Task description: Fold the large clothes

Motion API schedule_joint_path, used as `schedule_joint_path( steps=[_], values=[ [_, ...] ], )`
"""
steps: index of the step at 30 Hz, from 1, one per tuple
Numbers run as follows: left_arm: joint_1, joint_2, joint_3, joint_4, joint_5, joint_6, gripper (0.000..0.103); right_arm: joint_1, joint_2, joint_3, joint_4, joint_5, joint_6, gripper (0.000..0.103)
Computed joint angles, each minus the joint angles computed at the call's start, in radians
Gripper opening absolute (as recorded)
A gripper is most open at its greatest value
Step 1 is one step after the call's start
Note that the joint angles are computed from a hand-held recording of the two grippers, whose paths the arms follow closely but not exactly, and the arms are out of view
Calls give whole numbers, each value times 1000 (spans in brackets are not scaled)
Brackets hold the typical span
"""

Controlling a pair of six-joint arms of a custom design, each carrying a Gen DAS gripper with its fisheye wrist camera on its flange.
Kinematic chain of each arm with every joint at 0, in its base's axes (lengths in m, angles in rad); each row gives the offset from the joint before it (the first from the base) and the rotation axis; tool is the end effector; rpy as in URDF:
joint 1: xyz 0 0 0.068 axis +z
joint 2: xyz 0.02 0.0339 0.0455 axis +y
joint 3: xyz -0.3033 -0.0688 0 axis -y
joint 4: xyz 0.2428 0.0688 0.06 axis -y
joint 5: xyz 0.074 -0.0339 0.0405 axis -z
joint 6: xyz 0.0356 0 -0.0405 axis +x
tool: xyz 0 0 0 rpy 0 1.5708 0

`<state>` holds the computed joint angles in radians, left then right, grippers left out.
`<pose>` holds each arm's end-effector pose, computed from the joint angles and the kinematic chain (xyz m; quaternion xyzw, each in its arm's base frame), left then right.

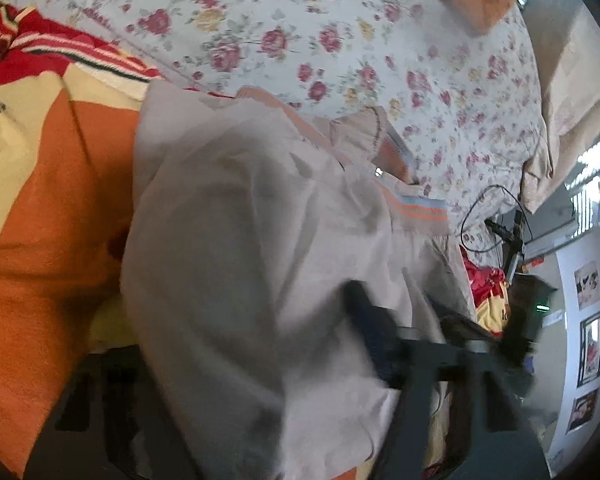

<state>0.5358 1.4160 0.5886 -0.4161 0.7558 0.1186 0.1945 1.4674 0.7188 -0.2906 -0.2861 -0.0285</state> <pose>0.1963 0.0882 0.1804 -0.1311 0.9096 -0.2961 0.2604 0.2554 0.0605 0.2007 -0.1435 0.9449 0.1586 0.2477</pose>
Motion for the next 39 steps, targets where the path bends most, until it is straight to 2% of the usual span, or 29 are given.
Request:
schedule_joint_path(
  steps=[2, 3, 5, 7, 10, 14, 17, 21, 23, 25, 26, 27, 29, 32, 34, 35, 39],
  values=[
    [-13, -41, 0, -21, 3, -9, 25, 1, 29, -41, 86, -2, -17, 26],
    [-22, -76, 0, -37, 0, -11, 20, 6, 26, -44, 90, 4, -20, 26],
    [-44, -146, 9, -77, -17, -6, 16, 10, 23, -19, 49, 6, -19, 28],
    [-74, -206, 34, -132, -33, -16, 15, -1, 22, -5, 21, -18, -19, 29],
    [-179, -278, 97, -189, -96, -87, 15, -40, -7, 1, -24, -65, -42, 29],
    [-401, -318, 199, -214, -233, -211, 15, -137, -34, 19, -97, -131, -73, 31],
    [-651, -279, 276, -176, -391, -338, 15, -270, -10, 78, -204, -255, -96, 34],
    [-973, -105, 352, -113, -591, -445, 17, -436, 87, 134, -259, -441, -74, 49],
    [-1049, -11, 383, -120, -592, -467, 27, -516, 174, 150, -258, -533, -45, 48],
    [-1068, -6, 372, -101, -508, -473, 40, -598, 269, 183, -307, -660, -43, 48],
    [-1070, -24, 364, -92, -470, -461, 51, -631, 308, 198, -333, -717, -47, 48],
    [-1080, -52, 366, -104, -466, -443, 54, -652, 333, 208, -352, -747, -52, 48],
    [-1100, -116, 386, -158, -524, -414, 56, -677, 356, 222, -377, -764, -75, 48],
    [-1061, -216, 394, -256, -566, -384, 63, -682, 349, 227, -395, -770, -83, 50],
    [-982, -281, 364, -286, -564, -373, 63, -690, 333, 228, -398, -792, -80, 58],
    [-928, -316, 337, -298, -566, -360, 63, -695, 313, 217, -381, -816, -67, 66],
    [-834, -327, 230, -253, -541, -325, 63, -677, 257, 196, -280, -851, -2, 82]
  ],
)
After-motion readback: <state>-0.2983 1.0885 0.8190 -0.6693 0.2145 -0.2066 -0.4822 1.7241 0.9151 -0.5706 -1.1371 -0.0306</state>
